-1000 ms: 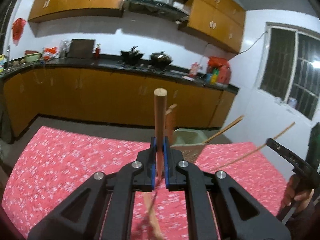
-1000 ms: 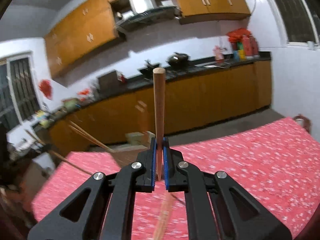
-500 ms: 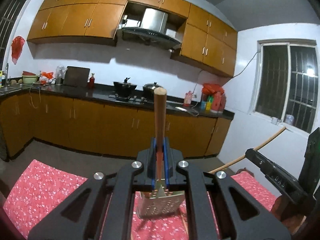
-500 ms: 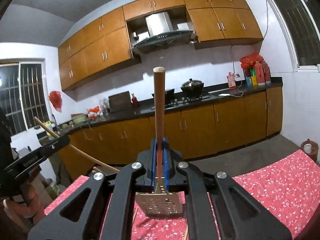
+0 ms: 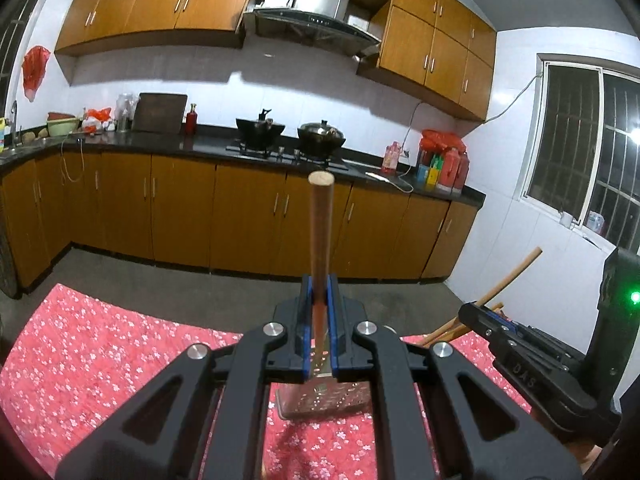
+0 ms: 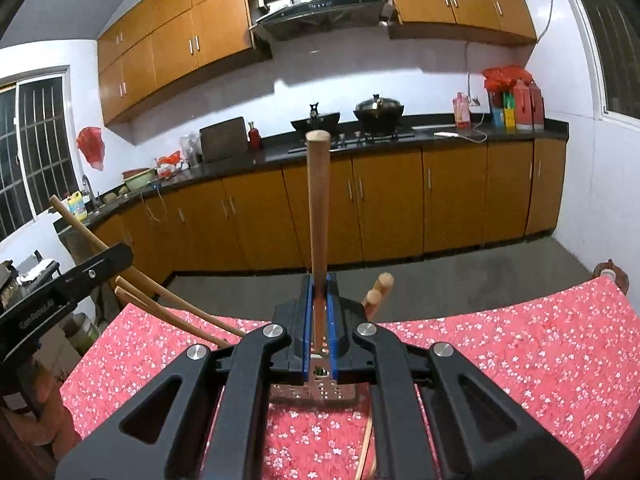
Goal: Organize utensils
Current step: 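Lower the left tool's chopstick into the caddy and open while the right tool does too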
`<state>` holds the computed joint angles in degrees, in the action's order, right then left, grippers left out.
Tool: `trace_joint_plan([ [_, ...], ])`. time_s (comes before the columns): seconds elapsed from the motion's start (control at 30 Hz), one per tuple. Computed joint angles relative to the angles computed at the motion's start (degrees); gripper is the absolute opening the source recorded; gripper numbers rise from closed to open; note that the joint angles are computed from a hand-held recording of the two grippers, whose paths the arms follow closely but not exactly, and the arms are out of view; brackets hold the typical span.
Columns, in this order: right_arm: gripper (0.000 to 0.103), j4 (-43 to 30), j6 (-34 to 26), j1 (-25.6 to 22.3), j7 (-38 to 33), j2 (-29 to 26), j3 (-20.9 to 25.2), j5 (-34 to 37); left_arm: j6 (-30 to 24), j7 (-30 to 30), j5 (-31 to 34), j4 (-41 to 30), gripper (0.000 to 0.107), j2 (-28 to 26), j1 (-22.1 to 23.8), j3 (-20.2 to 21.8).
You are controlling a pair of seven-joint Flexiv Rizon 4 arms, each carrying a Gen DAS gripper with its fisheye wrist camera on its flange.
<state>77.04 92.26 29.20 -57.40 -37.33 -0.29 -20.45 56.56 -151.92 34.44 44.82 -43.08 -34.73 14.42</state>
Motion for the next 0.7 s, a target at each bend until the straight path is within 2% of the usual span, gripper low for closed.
trace_joint_plan([
  [0.07,0.009,0.2,0.0,-0.6,-0.7,0.2,1.3,0.1,0.3,0.3,-0.6,0.3,0.008,0.0,0.5,-0.6],
  [0.1,0.014,0.3,0.2,-0.2,-0.5,0.3,0.6,0.1,0.5,0.0,-0.7,0.5,0.009,0.1,0.5,-0.5],
  [0.13,0.025,0.5,0.8,0.3,-0.2,0.5,-0.2,0.1,1.0,-0.2,-0.6,0.9,0.010,0.3,0.5,-0.4],
  [0.2,0.038,2.0,3.0,2.4,1.0,1.3,-3.6,0.3,2.0,-1.1,-0.1,2.0,0.015,1.0,0.1,0.2],
  [0.3,0.038,3.6,5.3,4.5,1.7,2.4,-6.9,0.5,2.8,-2.6,1.0,3.0,0.018,1.9,-0.6,0.9],
  [0.4,0.038,7.0,9.0,8.9,2.5,4.2,-13.6,2.6,4.0,-5.5,2.9,5.3,0.018,3.9,-1.6,2.1],
  [0.5,0.038,11.2,11.5,11.9,1.5,6.1,-18.3,6.2,4.7,-10.0,6.8,9.0,0.018,7.0,-3.7,3.9],
  [0.57,0.038,13.6,11.1,13.8,0.5,6.9,-21.1,8.8,4.2,-13.8,10.3,12.9,0.019,9.8,-5.6,5.2],
  [0.63,0.038,15.6,9.4,13.9,0.0,7.3,-21.6,10.0,2.8,-16.1,12.8,15.9,0.019,11.8,-6.5,5.2],
  [0.7,0.038,16.6,5.9,11.4,0.0,7.4,-18.6,9.1,0.2,-17.0,14.2,18.9,0.021,13.3,-7.0,4.5],
])
